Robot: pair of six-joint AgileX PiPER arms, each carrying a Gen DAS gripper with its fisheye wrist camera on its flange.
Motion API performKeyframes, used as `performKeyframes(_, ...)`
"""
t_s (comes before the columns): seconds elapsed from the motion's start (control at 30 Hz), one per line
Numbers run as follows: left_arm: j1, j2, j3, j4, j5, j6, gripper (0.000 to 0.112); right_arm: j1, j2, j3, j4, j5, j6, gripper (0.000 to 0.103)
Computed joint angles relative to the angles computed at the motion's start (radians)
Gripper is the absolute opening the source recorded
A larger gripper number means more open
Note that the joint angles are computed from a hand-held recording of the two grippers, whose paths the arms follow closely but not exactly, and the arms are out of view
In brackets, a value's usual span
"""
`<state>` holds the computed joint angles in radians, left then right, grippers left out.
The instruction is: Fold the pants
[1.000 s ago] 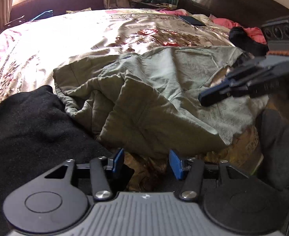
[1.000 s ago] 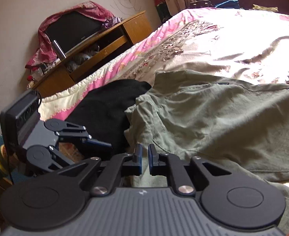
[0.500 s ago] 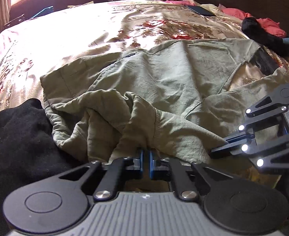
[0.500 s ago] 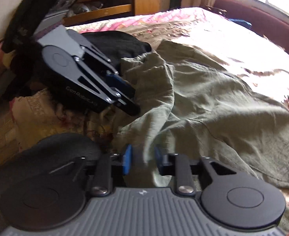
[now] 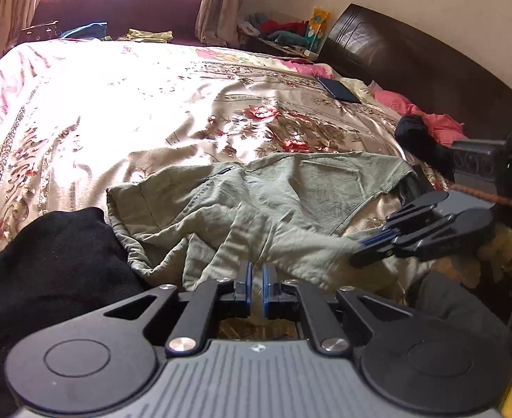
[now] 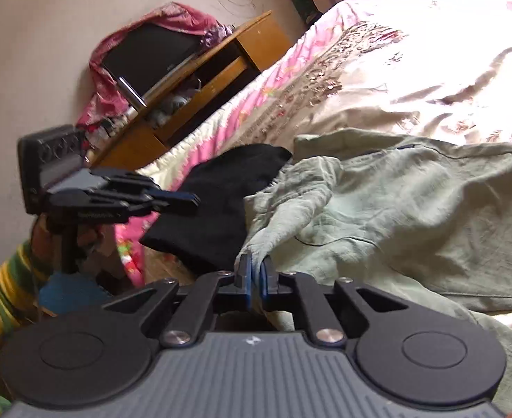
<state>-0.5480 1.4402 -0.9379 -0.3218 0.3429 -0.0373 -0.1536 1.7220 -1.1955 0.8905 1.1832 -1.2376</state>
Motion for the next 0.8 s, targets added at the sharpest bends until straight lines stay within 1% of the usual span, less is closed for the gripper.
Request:
performKeyframes(0.03, -0.002, 0.028, 0.003, -0.009, -0.025, 0.001, 0.028, 0.047, -0.009, 0.043, -0.051, -0.096, 0.0, 0.013)
performKeyframes(0.07, -0.003, 0.062, -0.002, -0.025, -0.039, 0.022, 0.037, 0.067, -0.012, 0.079, -0.068, -0.152, -0.005, 0.013)
performKeyframes(0.1, -0.008, 0.103, -0.01, -0.013, -0.053, 0.025, 0.045, 0.076, -0.011, 0.106, -0.062, -0.18, -0.012, 0.013)
performKeyframes(0.13, -0.016, 0.14, -0.021, 0.027, -0.061, -0.003, 0.047, 0.079, -0.011, 0.127, -0.054, -0.19, -0.017, 0.013)
performKeyframes(0.17, -0.017, 0.174, -0.031, 0.035, -0.064, -0.001, 0.049, 0.077, -0.024, 0.154, -0.048, -0.197, -0.031, 0.013)
performKeyframes(0.23, -0.02, 0.246, -0.064, 0.063, -0.063, -0.016, 0.049, 0.065, -0.05, 0.199, -0.023, -0.196, -0.086, 0.014)
performKeyframes(0.27, -0.021, 0.278, -0.082, 0.063, -0.065, -0.019, 0.049, 0.061, -0.053, 0.204, -0.019, -0.188, -0.1, 0.016)
performKeyframes(0.3, -0.018, 0.304, -0.095, 0.025, -0.073, 0.019, 0.049, 0.062, -0.056, 0.213, -0.011, -0.194, -0.111, 0.022)
performKeyframes(0.33, -0.018, 0.323, -0.105, -0.006, -0.086, 0.056, 0.049, 0.066, -0.056, 0.218, -0.006, -0.204, -0.114, 0.025)
performKeyframes(0.4, -0.027, 0.353, -0.13, 0.031, -0.101, 0.052, 0.052, 0.068, -0.039, 0.21, -0.002, -0.211, -0.101, 0.025)
performKeyframes(0.47, -0.025, 0.381, -0.169, 0.054, -0.072, 0.073, 0.055, 0.067, -0.019, 0.199, 0.007, -0.213, -0.091, 0.025)
performKeyframes(0.5, -0.023, 0.401, -0.198, 0.08, -0.043, 0.068, 0.055, 0.065, -0.015, 0.197, 0.01, -0.215, -0.091, 0.025)
performKeyframes(0.53, -0.014, 0.426, -0.238, 0.067, 0.006, 0.099, 0.055, 0.063, -0.009, 0.195, 0.012, -0.214, -0.092, 0.026)
performKeyframes(0.57, -0.001, 0.442, -0.262, 0.014, 0.043, 0.163, 0.054, 0.061, -0.005, 0.193, 0.013, -0.212, -0.093, 0.026)
performKeyframes(0.6, 0.012, 0.462, -0.294, -0.052, 0.097, 0.236, 0.052, 0.061, -0.001, 0.194, 0.016, -0.215, -0.096, 0.026)
performKeyframes(0.63, 0.014, 0.476, -0.323, -0.077, 0.149, 0.271, 0.047, 0.062, 0.002, 0.194, 0.017, -0.218, -0.098, 0.026)
performKeyframes(0.67, 0.008, 0.483, -0.339, -0.063, 0.182, 0.269, 0.032, 0.063, 0.003, 0.196, 0.019, -0.221, -0.102, 0.026)
performKeyframes(0.7, -0.006, 0.482, -0.351, -0.009, 0.21, 0.228, 0.025, 0.062, 0.003, 0.199, 0.024, -0.222, -0.111, 0.026)
performKeyframes(0.73, -0.022, 0.465, -0.342, 0.041, 0.219, 0.193, 0.024, 0.059, 0.002, 0.201, 0.03, -0.219, -0.121, 0.026)
performKeyframes(0.77, -0.031, 0.43, -0.312, 0.059, 0.219, 0.185, 0.018, 0.054, -0.001, 0.204, 0.037, -0.211, -0.132, 0.026)
performKeyframes(0.8, -0.03, 0.386, -0.276, 0.037, 0.221, 0.191, 0.017, 0.051, -0.003, 0.205, 0.045, -0.202, -0.14, 0.026)
